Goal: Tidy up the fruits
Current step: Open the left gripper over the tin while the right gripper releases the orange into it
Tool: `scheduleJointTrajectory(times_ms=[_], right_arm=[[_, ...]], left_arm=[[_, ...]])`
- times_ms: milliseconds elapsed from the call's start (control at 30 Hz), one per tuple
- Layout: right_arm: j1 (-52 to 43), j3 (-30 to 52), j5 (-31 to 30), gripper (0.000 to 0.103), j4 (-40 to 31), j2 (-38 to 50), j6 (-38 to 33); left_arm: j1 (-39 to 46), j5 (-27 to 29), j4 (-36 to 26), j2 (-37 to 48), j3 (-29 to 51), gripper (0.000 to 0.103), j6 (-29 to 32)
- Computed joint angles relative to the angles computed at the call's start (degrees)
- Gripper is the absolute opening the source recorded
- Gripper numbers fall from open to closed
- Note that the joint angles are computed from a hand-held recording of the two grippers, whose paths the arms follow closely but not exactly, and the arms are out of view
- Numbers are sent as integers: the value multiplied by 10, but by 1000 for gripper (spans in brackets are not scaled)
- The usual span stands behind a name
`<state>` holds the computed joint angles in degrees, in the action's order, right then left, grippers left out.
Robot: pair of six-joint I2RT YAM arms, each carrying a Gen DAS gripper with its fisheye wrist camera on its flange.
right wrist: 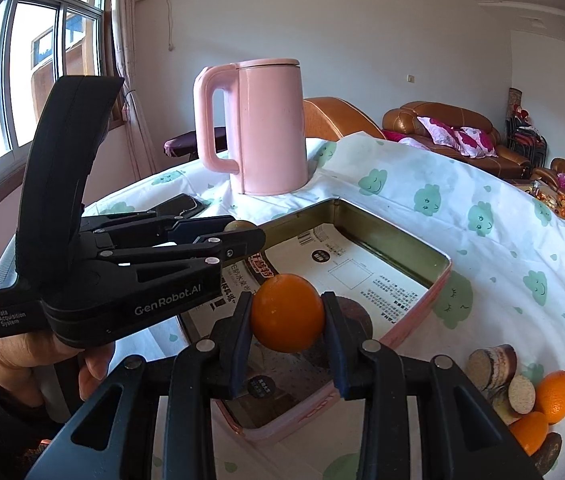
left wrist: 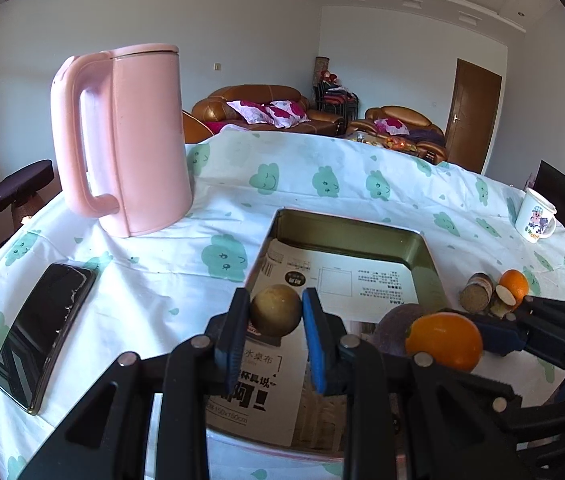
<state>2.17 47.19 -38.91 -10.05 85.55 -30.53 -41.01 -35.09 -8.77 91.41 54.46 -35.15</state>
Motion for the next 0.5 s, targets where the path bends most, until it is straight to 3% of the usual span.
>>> scheduleJointTrajectory(times_ms=[100,133,167,200,233,267,400,500], right_arm=[[13,-3,14,38,-4,3,-9],[16,-7,20,41,1,1,-8],[16,-9,21,52,2,-2,-10],[12,-12,17,63,-2,-7,-13],[5,-16,10,64,-3,-14,-15],[-4,-21,3,65,-6,-23,-17],[-78,-32,-29,65,-29,-57,-55],[-164,-31,-39,65,-31,-59,-93]], left_arm=[[-5,-13,-7,-6,-5,33,-6],[-9,-21,-11,-8,-5,42,-8],[-14,-31,-14,-12,-7,48,-11],[-20,-42,-17,-16,-8,61,-15],[-26,-56,-21,-20,-9,73,-22],[-33,-72,-25,-24,-10,78,-28],[-62,-99,-30,-32,-4,82,-40],[-92,-115,-25,-13,19,90,-40]])
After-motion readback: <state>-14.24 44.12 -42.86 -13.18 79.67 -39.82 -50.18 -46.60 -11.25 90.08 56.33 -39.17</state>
